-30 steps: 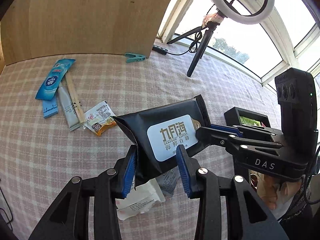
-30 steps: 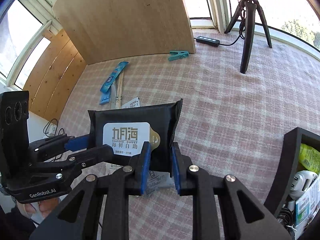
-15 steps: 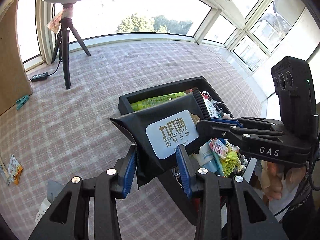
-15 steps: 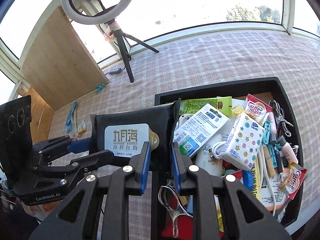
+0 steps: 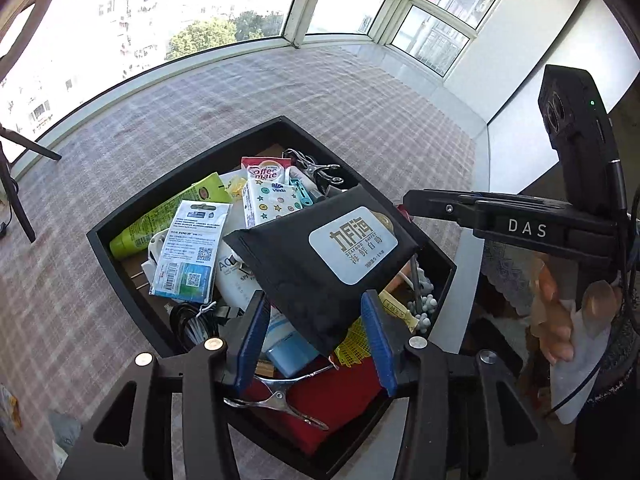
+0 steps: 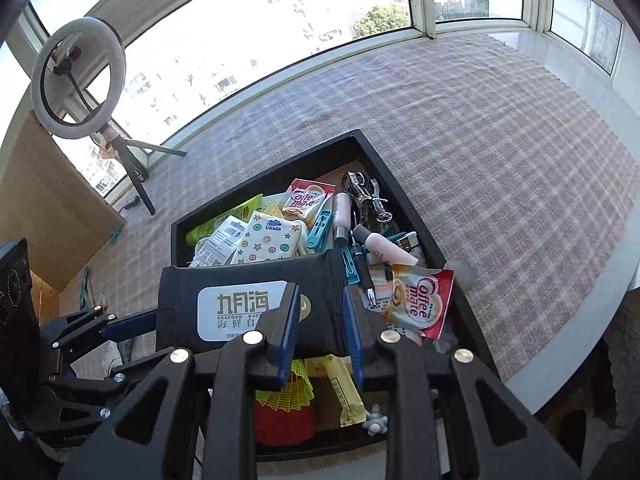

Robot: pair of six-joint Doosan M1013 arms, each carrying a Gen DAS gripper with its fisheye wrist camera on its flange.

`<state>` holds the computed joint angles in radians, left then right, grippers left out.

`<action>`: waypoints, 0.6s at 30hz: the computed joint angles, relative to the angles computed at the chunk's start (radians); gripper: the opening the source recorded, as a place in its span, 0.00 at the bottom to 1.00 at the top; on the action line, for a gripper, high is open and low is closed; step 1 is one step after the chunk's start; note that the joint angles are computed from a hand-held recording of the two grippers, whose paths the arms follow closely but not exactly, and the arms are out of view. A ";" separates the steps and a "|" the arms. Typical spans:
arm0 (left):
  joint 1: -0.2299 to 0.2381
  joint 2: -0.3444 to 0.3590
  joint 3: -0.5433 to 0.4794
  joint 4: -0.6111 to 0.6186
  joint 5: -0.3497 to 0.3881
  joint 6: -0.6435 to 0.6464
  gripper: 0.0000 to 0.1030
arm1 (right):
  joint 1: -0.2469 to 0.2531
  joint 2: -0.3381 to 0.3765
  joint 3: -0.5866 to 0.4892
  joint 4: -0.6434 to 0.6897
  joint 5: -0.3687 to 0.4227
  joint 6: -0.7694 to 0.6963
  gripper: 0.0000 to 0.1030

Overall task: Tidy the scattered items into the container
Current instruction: 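Carry the black wet-wipe pack into the tray and release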

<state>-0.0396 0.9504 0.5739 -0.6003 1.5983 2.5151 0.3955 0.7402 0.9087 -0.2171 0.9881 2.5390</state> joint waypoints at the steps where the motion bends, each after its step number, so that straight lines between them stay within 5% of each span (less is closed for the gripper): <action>1: 0.003 0.000 0.000 0.004 -0.009 -0.001 0.44 | -0.001 -0.008 0.014 0.001 -0.013 0.005 0.22; 10: 0.029 0.024 -0.046 0.024 -0.043 -0.066 0.44 | 0.014 0.016 -0.034 0.004 -0.011 -0.040 0.33; 18: 0.070 0.068 -0.129 0.048 -0.069 -0.135 0.45 | 0.029 0.102 -0.180 0.065 0.035 -0.155 0.37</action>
